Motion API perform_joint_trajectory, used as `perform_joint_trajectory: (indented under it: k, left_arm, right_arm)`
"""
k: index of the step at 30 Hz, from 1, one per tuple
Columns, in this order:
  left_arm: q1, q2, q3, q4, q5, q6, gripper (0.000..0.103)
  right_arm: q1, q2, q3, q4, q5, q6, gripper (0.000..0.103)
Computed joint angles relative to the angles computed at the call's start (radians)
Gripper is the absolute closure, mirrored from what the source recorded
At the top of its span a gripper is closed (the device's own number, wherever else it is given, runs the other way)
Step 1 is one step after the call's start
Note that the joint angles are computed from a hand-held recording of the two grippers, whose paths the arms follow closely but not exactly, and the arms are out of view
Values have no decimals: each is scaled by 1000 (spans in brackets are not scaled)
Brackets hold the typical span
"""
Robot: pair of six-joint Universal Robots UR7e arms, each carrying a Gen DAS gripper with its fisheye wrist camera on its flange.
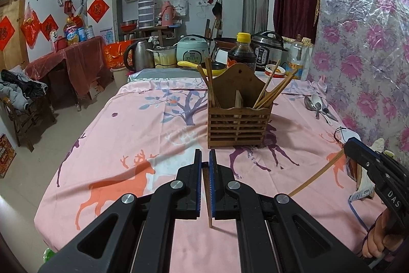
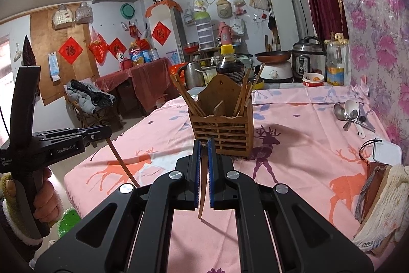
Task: Organize utensils
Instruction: 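Lower the chopsticks into the holder and open both tools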
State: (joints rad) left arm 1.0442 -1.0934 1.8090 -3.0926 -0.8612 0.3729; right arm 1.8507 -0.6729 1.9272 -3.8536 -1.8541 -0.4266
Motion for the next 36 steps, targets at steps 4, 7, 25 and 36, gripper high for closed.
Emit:
perform_joint_trajectory:
  k: [4, 7, 25, 36]
  left_arm:
    - [12, 20, -65, 83, -23, -31, 97]
    - [15, 41, -124, 139, -43, -36, 97]
    - [-30, 322, -689, 227, -177, 83, 97]
    - [56, 498, -953, 418, -191, -24, 93]
  right_arm:
    - [-4, -8, -25, 31, 26, 12, 97]
    - [-7, -16, -56, 59, 44, 13, 97]
    - [29, 63, -445, 146, 53, -118, 97]
    - [-14, 175, -623, 321, -4, -101, 96]
